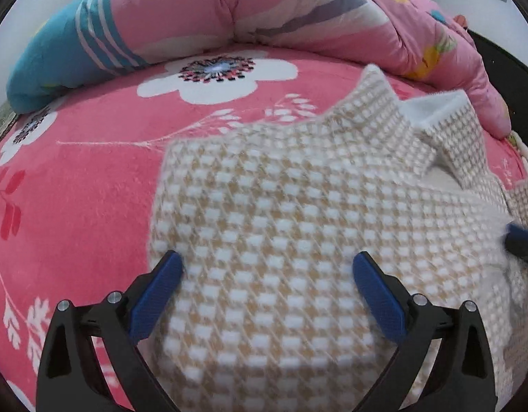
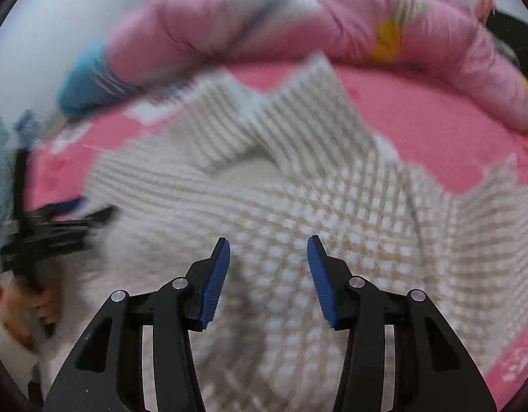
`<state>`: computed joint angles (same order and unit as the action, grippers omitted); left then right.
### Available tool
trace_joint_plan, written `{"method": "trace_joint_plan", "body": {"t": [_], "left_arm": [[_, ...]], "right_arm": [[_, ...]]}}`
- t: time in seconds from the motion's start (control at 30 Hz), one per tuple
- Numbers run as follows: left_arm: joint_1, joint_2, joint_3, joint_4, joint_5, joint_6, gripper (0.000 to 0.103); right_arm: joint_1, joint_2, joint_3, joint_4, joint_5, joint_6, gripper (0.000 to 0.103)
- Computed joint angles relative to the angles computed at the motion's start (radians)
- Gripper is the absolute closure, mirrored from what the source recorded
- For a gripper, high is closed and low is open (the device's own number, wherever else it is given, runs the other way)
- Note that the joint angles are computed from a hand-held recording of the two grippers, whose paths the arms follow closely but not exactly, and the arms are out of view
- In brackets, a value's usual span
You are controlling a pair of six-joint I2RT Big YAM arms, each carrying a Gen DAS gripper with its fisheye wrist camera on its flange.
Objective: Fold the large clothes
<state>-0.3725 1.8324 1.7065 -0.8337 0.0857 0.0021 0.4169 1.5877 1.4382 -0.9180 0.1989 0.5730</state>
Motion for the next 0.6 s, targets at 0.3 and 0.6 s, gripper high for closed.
{"method": "trace_joint_plan", "body": {"t": [0.3,0.6], "left_arm": [[0.018,-0.055,-0.043,0.075,0.023,0.051,0.005],[0.013,-0.089,-0.066,0.048,-0.029,0.050,0.005]], "right_arm": [[0.054,-0.020,0.066,0.031,0.007,-0.067,0.055],[0.097,0.017,0.107,-0.070,0.014,-0.038,0.043]]}}
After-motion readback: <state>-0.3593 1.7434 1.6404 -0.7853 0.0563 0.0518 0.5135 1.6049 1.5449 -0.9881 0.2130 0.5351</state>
